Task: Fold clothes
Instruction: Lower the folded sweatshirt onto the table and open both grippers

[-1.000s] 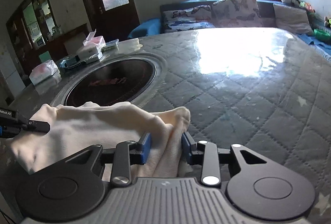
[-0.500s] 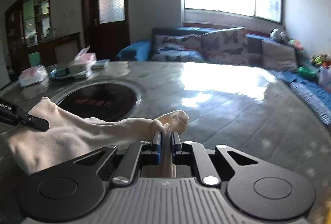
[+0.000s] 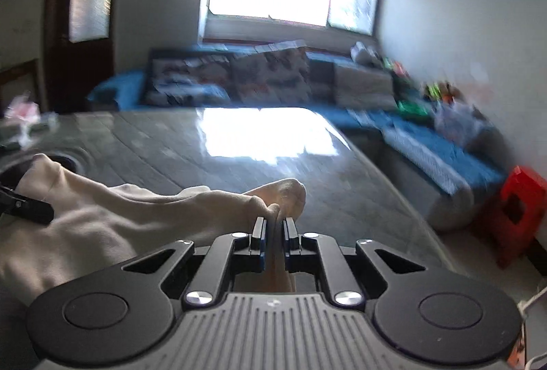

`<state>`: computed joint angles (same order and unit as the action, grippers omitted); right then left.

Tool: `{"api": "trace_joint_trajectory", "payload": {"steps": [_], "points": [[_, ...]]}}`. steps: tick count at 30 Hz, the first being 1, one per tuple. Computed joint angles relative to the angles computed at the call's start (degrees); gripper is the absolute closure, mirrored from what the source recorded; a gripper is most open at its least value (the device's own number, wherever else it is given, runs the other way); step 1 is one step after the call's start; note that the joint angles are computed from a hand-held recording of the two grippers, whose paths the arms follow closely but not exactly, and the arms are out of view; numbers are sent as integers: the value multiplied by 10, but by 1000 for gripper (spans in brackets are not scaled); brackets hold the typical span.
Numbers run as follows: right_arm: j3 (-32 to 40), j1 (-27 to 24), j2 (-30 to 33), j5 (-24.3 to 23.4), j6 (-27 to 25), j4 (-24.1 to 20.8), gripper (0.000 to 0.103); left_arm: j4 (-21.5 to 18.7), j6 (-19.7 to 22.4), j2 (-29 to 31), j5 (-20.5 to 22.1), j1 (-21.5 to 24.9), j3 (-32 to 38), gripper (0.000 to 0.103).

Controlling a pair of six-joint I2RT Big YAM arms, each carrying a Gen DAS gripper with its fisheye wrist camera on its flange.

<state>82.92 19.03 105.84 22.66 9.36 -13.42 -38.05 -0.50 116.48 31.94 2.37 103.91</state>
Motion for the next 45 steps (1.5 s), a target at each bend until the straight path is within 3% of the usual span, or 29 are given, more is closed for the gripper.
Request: {"api": "trace_joint_trajectory", "payload": {"steps": [5, 13, 23, 28, 34, 36, 45], "points": [[7, -7, 15, 6, 16, -14, 93, -19, 20, 20, -27, -5, 14, 77], [50, -8, 54, -79, 31, -7, 93, -15, 32, 10, -33, -3, -2, 74], [113, -18, 105, -93, 55, -33, 93, -6, 53, 5, -44, -7, -9, 70], [101, -14, 96, -85, 39, -25, 92, -1, 58, -1, -57, -12, -17, 59], [54, 0, 63, -92, 29, -8, 83, 15, 76, -11, -81, -16, -35, 52], [38, 7, 52, -96, 28, -3, 72, 17, 81, -15, -86, -16, -40, 52], [-31, 37, 5, -92, 27, 26, 60, 48, 106, -40, -104, -14, -81, 44]]}}
